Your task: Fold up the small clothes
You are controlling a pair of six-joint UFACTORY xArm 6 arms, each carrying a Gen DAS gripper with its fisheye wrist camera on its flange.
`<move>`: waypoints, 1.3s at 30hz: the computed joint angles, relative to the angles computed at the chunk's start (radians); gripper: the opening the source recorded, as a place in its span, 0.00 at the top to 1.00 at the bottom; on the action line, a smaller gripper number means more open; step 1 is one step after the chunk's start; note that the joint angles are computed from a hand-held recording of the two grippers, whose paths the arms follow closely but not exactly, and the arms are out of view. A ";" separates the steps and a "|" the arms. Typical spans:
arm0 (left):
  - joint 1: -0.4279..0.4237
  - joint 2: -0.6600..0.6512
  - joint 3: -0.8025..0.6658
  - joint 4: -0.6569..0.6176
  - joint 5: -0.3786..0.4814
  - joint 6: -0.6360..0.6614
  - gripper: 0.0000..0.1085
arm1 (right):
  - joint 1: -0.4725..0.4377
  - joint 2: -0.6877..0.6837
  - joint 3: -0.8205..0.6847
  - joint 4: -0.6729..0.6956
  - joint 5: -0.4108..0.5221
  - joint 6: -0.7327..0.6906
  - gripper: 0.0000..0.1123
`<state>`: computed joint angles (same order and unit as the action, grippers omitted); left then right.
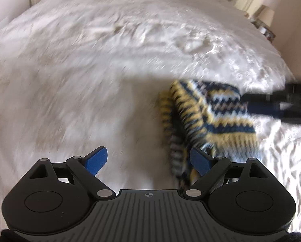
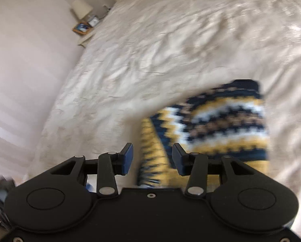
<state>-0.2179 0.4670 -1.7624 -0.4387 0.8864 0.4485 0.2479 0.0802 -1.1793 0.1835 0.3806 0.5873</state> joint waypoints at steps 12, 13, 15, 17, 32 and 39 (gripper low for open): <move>-0.120 0.313 -0.435 0.039 0.127 0.046 0.17 | 0.076 -0.056 0.149 -0.124 0.104 0.022 0.53; -0.124 0.344 -0.471 0.066 0.142 0.028 0.17 | 0.087 -0.047 0.147 -0.104 0.108 0.000 0.53; -0.126 0.400 -0.531 0.136 0.155 -0.026 0.17 | 0.114 -0.025 0.135 -0.071 0.115 -0.045 0.53; -0.116 0.448 -0.581 0.178 0.185 -0.076 0.16 | 0.137 -0.011 0.124 -0.037 0.119 -0.100 0.53; -0.073 0.343 -0.458 0.109 0.168 -0.090 0.13 | 0.022 -0.199 0.232 -0.087 0.015 -0.123 0.42; -0.111 0.236 -0.329 0.106 0.118 -0.035 0.13 | -0.099 -0.101 0.141 -0.243 0.031 -0.015 0.32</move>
<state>-0.3288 0.7030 -2.0917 -0.3330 1.0043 0.4132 0.1487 -0.0212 -1.0378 -0.0598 0.4120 0.5723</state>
